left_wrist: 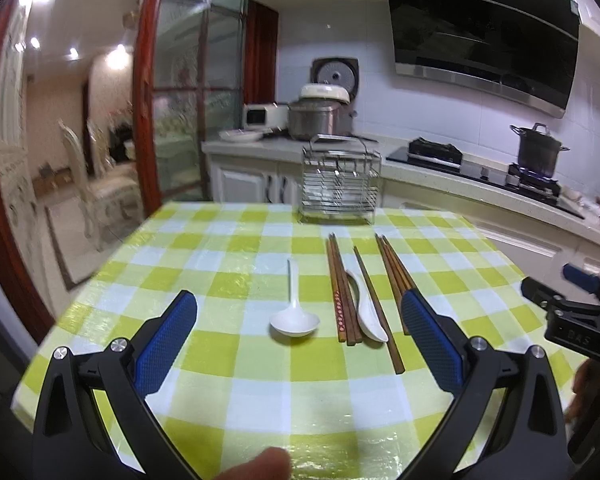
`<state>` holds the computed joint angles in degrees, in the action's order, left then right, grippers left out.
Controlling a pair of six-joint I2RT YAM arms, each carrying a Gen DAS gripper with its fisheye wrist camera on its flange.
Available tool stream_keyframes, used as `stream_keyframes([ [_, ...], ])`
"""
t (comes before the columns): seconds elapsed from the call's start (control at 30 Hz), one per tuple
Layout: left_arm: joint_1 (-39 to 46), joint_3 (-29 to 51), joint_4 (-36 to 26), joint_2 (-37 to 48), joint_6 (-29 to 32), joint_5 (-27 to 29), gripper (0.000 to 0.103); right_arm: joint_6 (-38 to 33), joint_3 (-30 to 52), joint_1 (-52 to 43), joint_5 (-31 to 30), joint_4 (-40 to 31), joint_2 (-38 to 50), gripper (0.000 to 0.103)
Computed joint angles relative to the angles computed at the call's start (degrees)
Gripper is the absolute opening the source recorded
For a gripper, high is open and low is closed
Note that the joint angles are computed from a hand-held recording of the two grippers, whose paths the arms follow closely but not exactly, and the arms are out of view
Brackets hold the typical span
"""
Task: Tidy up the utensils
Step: 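Grasp the white spoon handle with the left gripper while the right gripper grasps a wooden chopstick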
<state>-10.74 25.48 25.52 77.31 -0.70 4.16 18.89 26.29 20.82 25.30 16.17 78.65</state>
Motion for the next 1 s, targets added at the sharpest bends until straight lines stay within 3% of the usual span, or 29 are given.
stream_keyframes([
  [0.1,3.42,3.69,-1.09,4.54,0.55,4.1,0.099,-0.04,3.2,-4.98,-9.3,-0.06,5.32,0.09],
  [0.23,5.26,12.8,-7.23,13.73,3.52,3.72,0.099,0.46,8.8,-9.04,-17.76,1.29,14.06,0.09],
  [0.3,5.78,18.33,-10.91,18.66,5.93,4.05,0.099,0.4,12.56,-9.97,-19.42,0.18,17.95,0.09],
  [0.47,6.1,31.31,-17.98,28.81,8.62,5.98,0.099,-1.81,25.06,-11.88,-21.51,-10.36,26.33,0.09],
  [0.57,5.9,42.87,-26.36,36.57,9.5,8.88,0.098,-0.76,31.18,-13.94,-24.84,-14.31,30.65,0.09],
  [0.77,5.83,68.25,-44.16,53.23,9.53,13.22,0.074,-1.37,43.4,-15.59,-27.48,-21.18,38.77,0.09],
  [0.9,5.71,79.99,-51.38,60.84,9.44,14.38,0.067,-2.6,49.6,-15.26,-27.46,-24.12,43.18,0.09],
  [1.0,5.39,84.42,-54.25,63.81,9.82,14.97,0.056,-2.85,53.84,-14.71,-26.42,-26.27,46.21,0.09],
])
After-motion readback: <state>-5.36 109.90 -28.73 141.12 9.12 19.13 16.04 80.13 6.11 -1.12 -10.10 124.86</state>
